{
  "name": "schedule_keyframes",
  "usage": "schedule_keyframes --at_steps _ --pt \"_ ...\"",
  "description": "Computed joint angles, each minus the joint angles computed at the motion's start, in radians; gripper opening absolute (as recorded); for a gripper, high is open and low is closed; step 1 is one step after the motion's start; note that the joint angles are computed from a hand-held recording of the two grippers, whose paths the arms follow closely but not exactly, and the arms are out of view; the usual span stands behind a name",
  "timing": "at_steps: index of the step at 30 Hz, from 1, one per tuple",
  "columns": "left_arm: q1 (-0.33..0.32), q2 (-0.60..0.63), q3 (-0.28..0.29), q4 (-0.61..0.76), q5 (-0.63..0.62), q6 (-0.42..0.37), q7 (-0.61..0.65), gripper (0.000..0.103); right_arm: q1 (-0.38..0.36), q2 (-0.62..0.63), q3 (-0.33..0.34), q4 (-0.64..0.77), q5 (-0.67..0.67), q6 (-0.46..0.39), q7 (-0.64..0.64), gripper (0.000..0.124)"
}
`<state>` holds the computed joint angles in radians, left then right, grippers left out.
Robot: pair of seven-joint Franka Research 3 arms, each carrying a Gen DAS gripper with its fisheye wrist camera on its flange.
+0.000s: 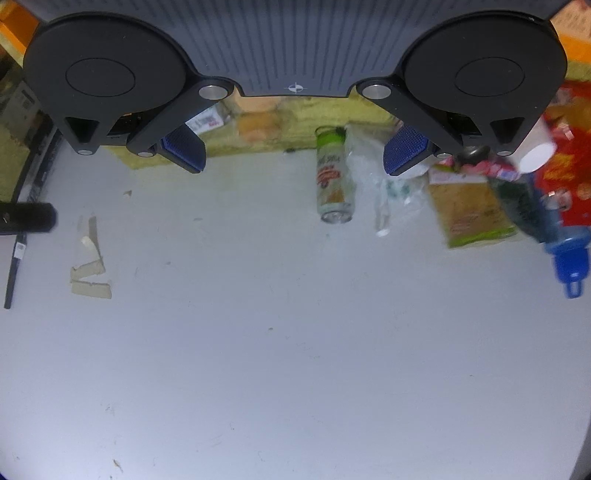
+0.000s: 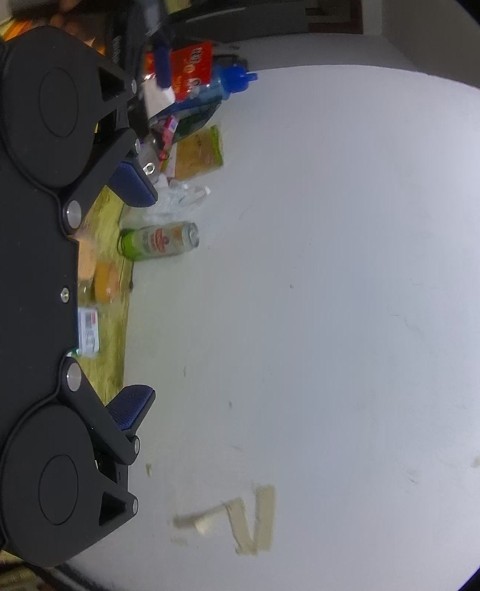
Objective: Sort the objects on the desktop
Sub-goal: 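Lower the right tool over the wrapped round cake near the biscuit packs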
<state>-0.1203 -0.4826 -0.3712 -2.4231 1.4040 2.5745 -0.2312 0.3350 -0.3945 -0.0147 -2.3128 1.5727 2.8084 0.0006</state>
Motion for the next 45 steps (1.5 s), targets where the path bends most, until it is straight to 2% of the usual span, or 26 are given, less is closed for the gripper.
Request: schedule_keyframes --at_steps 5,13,17,21,23,27,31,35,45 --pt "0.021 0.164 0.058 0.077 -0.031 0.07 0.088 0.103 -0.034 0.188 -0.017 0.179 -0.273 -0.182 0.403 0.103" --pt "0.029 0.353 0.135 0.145 -0.068 0.184 0.208 0.103 -0.117 0.501 0.028 0.464 -0.51 -0.439 0.816 0.103" --pt "0.027 0.43 0.167 0.182 -0.104 0.238 0.274 0.1 -0.151 0.638 0.066 0.6 -0.601 -0.539 0.961 0.103" --pt "0.031 0.498 0.204 0.213 -0.207 0.303 0.357 0.092 -0.171 0.763 0.099 0.732 -0.675 -0.61 1.081 0.103" --pt "0.034 0.524 0.218 0.22 -0.286 0.336 0.415 0.08 -0.175 0.824 0.112 0.797 -0.713 -0.64 1.141 0.103" --pt "0.035 0.569 0.238 0.23 -0.432 0.382 0.537 0.066 -0.178 0.916 0.135 0.902 -0.782 -0.695 1.22 0.102" --pt "0.023 0.588 0.262 0.232 -0.477 0.425 0.571 0.063 -0.172 0.972 0.148 0.966 -0.838 -0.715 1.265 0.101" --pt "0.005 0.588 0.273 0.235 -0.485 0.423 0.594 0.059 -0.161 1.006 0.149 1.009 -0.896 -0.751 1.316 0.098" --pt "-0.01 0.604 0.28 0.238 -0.533 0.452 0.67 0.059 -0.139 1.022 0.155 1.02 -0.964 -0.747 1.359 0.099"
